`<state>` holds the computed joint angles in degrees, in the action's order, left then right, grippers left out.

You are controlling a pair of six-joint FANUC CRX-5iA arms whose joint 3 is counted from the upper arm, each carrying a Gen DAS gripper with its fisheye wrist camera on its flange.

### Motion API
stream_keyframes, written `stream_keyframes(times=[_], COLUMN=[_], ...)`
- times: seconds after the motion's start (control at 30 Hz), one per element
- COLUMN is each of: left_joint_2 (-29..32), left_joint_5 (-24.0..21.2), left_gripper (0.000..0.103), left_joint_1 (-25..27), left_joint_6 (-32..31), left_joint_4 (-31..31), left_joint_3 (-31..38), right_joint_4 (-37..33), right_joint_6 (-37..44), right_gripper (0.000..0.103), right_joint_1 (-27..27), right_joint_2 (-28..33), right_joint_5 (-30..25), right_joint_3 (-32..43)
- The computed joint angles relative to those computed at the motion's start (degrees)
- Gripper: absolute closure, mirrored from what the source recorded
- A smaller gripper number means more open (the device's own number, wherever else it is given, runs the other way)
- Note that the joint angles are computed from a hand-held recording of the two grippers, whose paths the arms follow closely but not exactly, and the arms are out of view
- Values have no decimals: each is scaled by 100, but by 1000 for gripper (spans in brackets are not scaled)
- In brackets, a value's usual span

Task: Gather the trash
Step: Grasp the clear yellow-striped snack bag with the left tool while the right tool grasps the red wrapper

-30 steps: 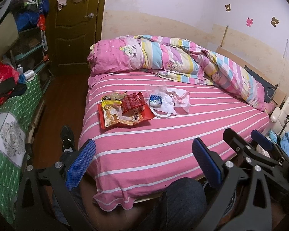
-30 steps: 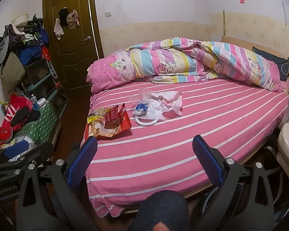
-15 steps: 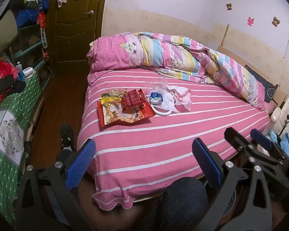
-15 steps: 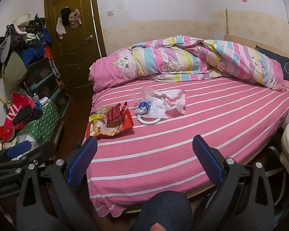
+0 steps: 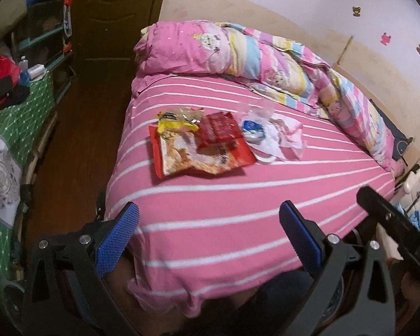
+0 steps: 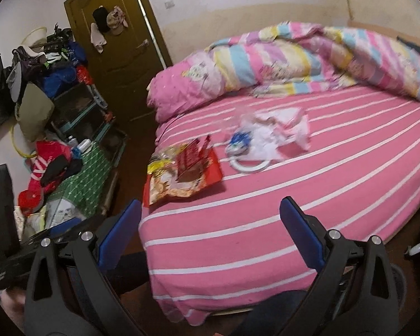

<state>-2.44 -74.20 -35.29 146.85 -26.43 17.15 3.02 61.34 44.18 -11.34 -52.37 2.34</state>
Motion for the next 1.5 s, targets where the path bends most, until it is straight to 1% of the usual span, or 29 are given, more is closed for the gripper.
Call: stream_keyframes(times=[0.13,0.3,0.47,0.53,0.6,0.77,0.83,0.93,0.97,1.03,1.1,1.17,1.23,1.3,1.33,1.37,1.4,1.43,1.5], left_joint_2=[-30,53,329,444,590,940,1002,1106,1137,1212,1290,1398,1475,1556,1585,1606,1611,1624,1607], left_joint_5=[333,925,1577,1745,2004,2365,2488,2656,2703,2693,2679,2587,2589,2597,2587,2614,2638,2655,2749], left_gripper=[6,6,6,6,6,6,6,6,6,6,6,6,6,7,7,9,19,26,30], left_joint_1=[508,1173,1786,1945,2174,2515,2616,2798,2841,2867,2847,2834,2858,2892,2904,2932,2939,2953,2972], left_joint_6=[-292,-675,-1197,-1359,-1660,-2137,-2218,-2450,-2523,-2617,-2798,-2993,-3132,-3307,-3373,-3469,-3510,-3590,-3660], left_joint_4=[215,472,822,906,1123,1424,1513,1851,1970,2069,2114,2217,2375,2606,2697,2841,2900,2983,3060], left_joint_3=[-199,-395,-463,-430,-420,-332,-371,-485,-511,-487,-435,-347,-342,-363,-373,-414,-440,-462,-528], right_joint_4=[-363,-802,-1070,-1162,-1295,-1226,-1172,-1066,-1040,-1058,-1051,-1063,-1047,-1020,-1021,-1021,-1028,-1025,-912], right_joint_6=[241,451,474,432,477,479,433,375,375,403,435,487,500,513,519,520,538,542,527], right_gripper=[5,5,5,5,5,5,5,5,7,15,27,32,37,44,47,53,56,58,72], right_joint_1=[-61,-160,-278,-338,-408,-407,-399,-381,-375,-378,-355,-337,-316,-299,-296,-294,-301,-302,-284], right_joint_2=[527,1183,1832,2133,2397,3047,3181,3352,3400,3512,3602,3695,3759,3807,3824,3835,3851,3855,3826], right_joint_5=[-18,-46,-85,-121,-158,-230,-219,-185,-179,-203,-240,-329,-366,-414,-439,-465,-497,-492,-440], right_joint_3=[384,991,1620,1898,2151,2709,2798,2899,2933,3027,3113,3217,3263,3295,3306,3313,3327,3326,3263])
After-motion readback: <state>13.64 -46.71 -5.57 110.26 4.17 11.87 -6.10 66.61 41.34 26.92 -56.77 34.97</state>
